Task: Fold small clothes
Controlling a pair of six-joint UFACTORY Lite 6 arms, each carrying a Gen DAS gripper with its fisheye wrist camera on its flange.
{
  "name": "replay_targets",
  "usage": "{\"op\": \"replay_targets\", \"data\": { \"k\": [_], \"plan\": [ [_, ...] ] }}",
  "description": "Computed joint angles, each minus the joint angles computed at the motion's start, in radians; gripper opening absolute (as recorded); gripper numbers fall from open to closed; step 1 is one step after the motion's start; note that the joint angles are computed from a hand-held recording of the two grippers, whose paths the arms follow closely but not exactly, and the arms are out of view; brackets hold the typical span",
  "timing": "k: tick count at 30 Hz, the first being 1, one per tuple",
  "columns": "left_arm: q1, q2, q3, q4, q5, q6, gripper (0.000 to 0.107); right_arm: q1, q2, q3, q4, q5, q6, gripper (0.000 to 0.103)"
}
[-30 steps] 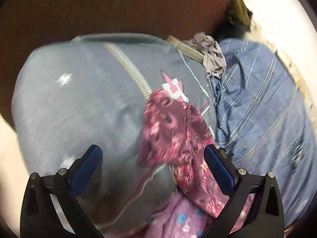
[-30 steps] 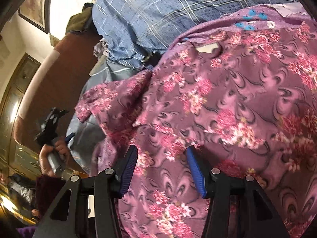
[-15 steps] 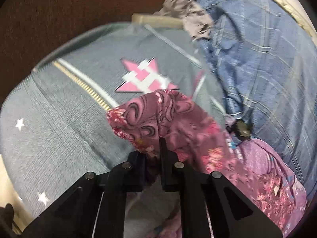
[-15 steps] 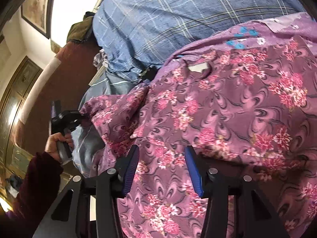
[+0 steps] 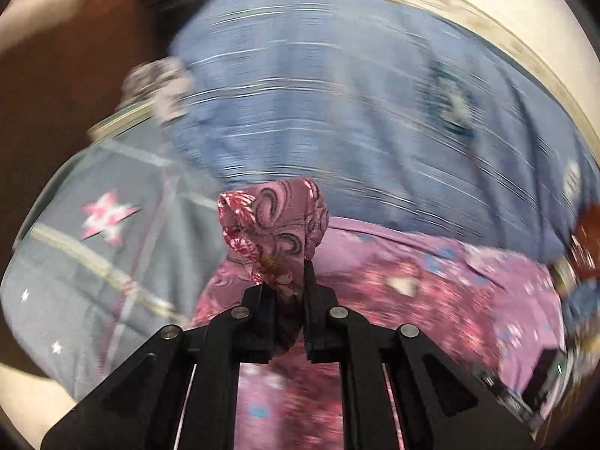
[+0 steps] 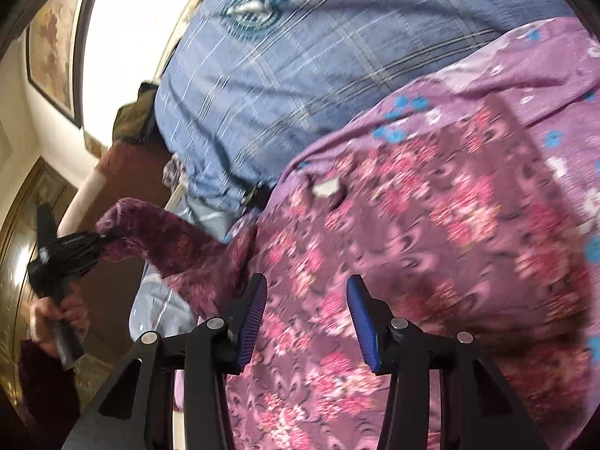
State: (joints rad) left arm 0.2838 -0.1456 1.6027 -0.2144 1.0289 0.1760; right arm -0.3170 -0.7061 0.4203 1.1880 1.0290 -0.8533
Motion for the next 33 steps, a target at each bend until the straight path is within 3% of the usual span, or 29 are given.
{"op": "replay_targets", "data": {
  "k": [6,7,8,10,15,18,21,27,30,31,32,33],
  "plan": [
    [-0.512,0.099,0.182,0.203,0.083,-0.303,0.01,-0.323,0.156,0.082,0.014,0.161,-0.14,0.045],
    [-0.575,0.138,0.228,0.196,0.11,-0.326,0.019,-0.372,0.19,0.1,0.016,0.178,-0.158,0.046],
    [-0.62,0.187,0.29,0.165,0.151,-0.332,0.041,-0.423,0.237,0.122,0.018,0.197,-0.174,0.048],
    [-0.684,0.26,0.406,0.14,0.217,-0.362,0.074,-0.523,0.345,0.176,0.015,0.233,-0.187,0.048],
    [-0.672,0.22,0.426,0.138,0.169,-0.325,0.084,-0.591,0.434,0.243,0.011,0.257,-0.205,0.048],
    [-0.557,0.13,0.253,0.145,0.112,-0.28,0.085,-0.54,0.443,0.254,0.007,0.257,-0.195,0.049],
    [-0.389,0.019,-0.057,0.131,0.019,-0.191,0.085,-0.473,0.454,0.261,-0.003,0.225,-0.16,0.052],
    [-0.065,-0.124,-0.582,-0.004,-0.172,0.015,0.084,-0.248,0.467,0.258,-0.15,0.023,0.012,0.057],
    [-0.021,-0.192,-0.78,-0.044,-0.261,0.118,0.084,-0.164,0.427,0.231,-0.179,-0.075,0.059,0.057],
    [-0.038,-0.201,-0.815,-0.011,-0.288,0.1,0.083,-0.134,0.409,0.224,-0.18,-0.103,0.065,0.054],
    [-0.067,-0.2,-0.852,0.05,-0.325,0.057,0.073,-0.092,0.395,0.224,-0.191,-0.14,0.074,0.047],
    [-0.088,-0.18,-0.884,0.105,-0.359,0.023,0.065,-0.038,0.389,0.231,-0.202,-0.178,0.072,0.014]
  ]
}}
